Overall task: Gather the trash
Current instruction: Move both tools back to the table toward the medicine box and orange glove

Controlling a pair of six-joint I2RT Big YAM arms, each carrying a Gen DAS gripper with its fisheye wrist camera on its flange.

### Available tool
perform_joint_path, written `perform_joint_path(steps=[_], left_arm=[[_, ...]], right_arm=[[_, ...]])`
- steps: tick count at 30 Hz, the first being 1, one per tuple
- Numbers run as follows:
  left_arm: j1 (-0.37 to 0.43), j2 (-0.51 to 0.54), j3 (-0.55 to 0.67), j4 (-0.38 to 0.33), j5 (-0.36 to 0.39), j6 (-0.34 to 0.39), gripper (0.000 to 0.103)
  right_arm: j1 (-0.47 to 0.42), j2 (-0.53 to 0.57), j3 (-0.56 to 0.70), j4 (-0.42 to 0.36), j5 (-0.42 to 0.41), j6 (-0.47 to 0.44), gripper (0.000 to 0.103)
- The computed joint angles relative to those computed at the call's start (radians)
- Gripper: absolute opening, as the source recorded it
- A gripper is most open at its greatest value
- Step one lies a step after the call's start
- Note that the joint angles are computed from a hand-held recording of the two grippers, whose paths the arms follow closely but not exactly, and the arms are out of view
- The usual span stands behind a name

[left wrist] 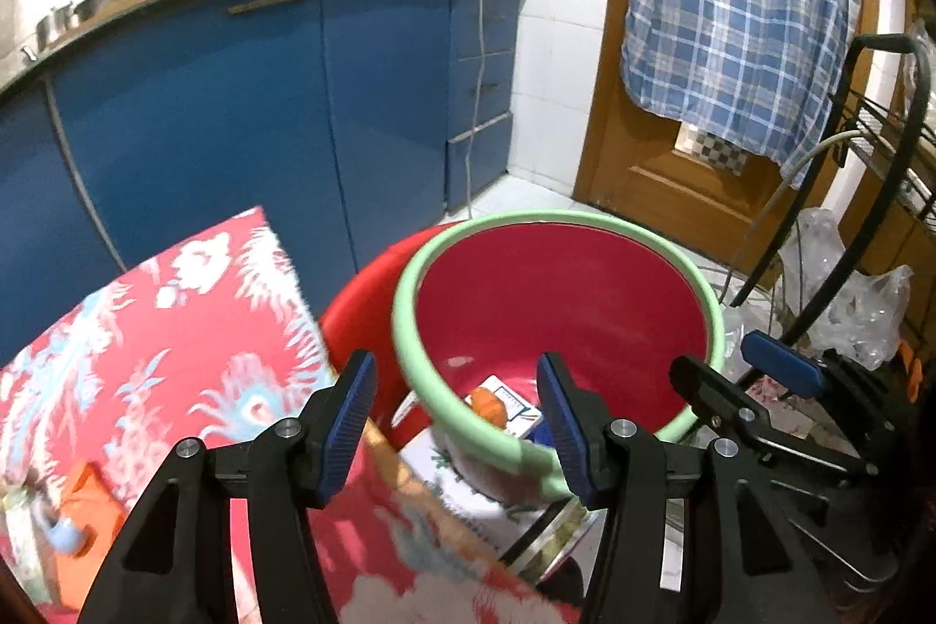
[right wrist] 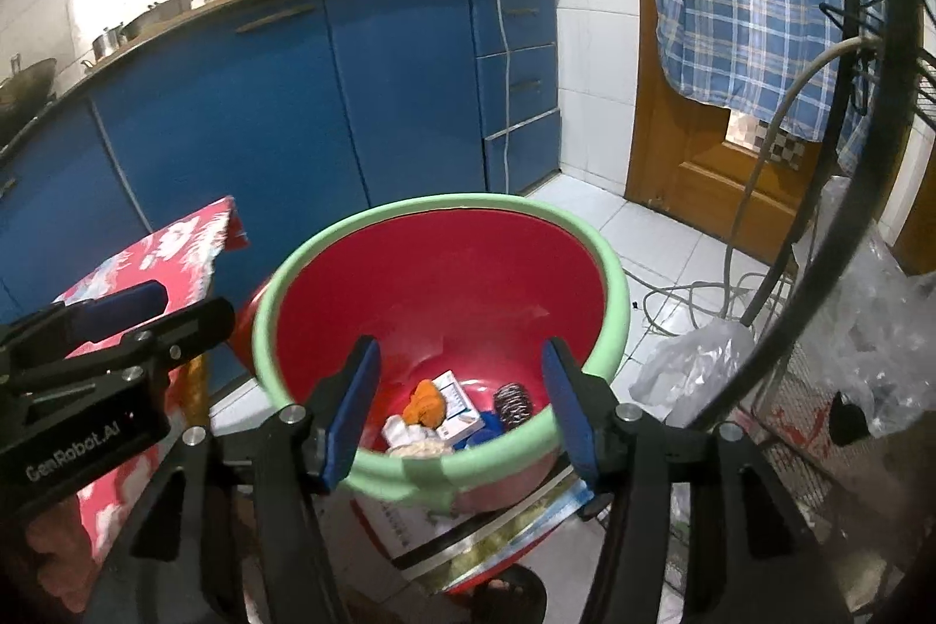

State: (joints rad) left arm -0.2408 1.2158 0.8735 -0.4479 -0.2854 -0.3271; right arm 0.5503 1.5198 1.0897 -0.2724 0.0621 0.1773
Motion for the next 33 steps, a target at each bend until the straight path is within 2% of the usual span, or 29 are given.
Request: perform_joint_path(steps=[13,22,25,33], left_arm=[[0.026,-0.222,-0.098,-0.079,0.004,-0.041,0.058],[0.072,-0.351,-0.163,-0.145,0.03,-0.071,0.058],[0.077,-0.392,-0.184,-0.165,0.004,-0.062,0.058],[0.101,-0.496,-0.225,-0.227,-0.01,-0.054,0.058]], right_arm=[[0.078,-0.138,-0.064,-0.067,0.04,0.023,0.064],[0.139,-0.173,-0.073,-0.097,0.058,0.031,0.064],[0.158,-0.177,-0.076,-0.104,0.056,0.042,0.064],[0.207,-0.185,-0.089,-0.113,0.066,0.058,0.064]])
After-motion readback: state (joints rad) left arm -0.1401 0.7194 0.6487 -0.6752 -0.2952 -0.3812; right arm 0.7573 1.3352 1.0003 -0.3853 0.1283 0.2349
